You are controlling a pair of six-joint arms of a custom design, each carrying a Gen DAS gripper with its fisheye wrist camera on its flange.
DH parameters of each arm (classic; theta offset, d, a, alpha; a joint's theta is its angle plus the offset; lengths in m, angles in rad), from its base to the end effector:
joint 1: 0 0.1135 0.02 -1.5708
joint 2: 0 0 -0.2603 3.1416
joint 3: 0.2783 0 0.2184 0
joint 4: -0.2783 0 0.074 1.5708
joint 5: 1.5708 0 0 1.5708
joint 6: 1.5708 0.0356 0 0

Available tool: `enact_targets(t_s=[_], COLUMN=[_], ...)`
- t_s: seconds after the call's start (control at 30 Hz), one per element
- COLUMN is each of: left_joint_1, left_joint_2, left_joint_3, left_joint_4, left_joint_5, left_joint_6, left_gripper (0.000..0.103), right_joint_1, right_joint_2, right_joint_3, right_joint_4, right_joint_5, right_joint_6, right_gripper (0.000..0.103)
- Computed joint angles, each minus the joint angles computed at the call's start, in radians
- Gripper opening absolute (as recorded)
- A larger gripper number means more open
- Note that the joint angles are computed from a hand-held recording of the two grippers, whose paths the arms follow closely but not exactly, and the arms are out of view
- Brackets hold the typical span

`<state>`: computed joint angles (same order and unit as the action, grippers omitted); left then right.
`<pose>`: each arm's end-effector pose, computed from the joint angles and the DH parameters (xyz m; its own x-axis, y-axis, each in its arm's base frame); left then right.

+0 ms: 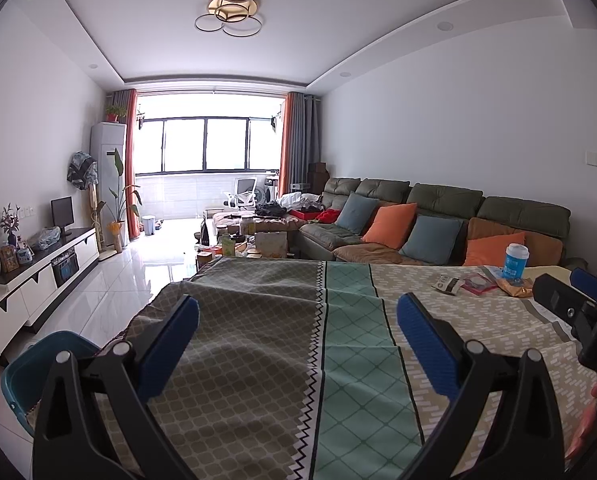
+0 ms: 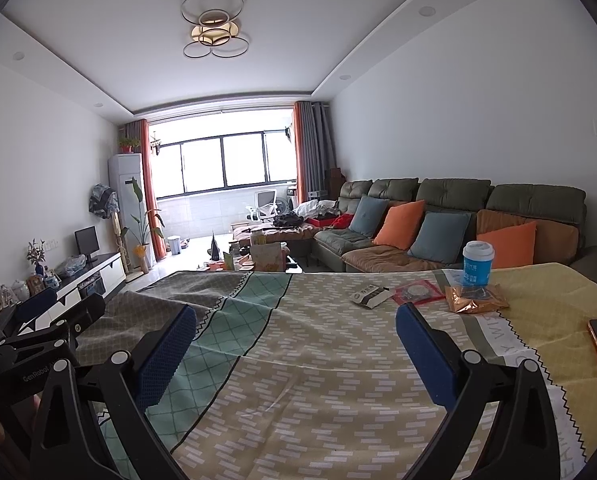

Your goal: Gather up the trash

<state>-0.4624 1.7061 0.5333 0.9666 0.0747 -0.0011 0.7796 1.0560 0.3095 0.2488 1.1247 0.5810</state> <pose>0.2664 -0.1358 0.1787 -0.1838 0.0904 -0.9788 0.5100 0.8600 -0.0164 0.1401 0.0933 0.1988 -0.1409 0.1937 -0.9709 0.4041 0.9065 0.1223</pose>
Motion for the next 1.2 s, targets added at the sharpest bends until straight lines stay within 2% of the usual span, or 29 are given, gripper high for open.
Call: enact_targets(t_s=[1.2], left_joint_1=[-0.012], left_joint_2=[-0.001], left_joint_3=[0.007], left_joint_4=[-0.008], left_joint_5=[-0.017], left_joint_6=[-0.002], left_gripper=[0.099], right_joint_1=[-0.005], right_joint_2=[0.002], right_joint_3=[0.007], right_joint_4=[0.002], right_joint_5=[-0.004], right_joint_6=[-0.007], right_gripper=[0.099])
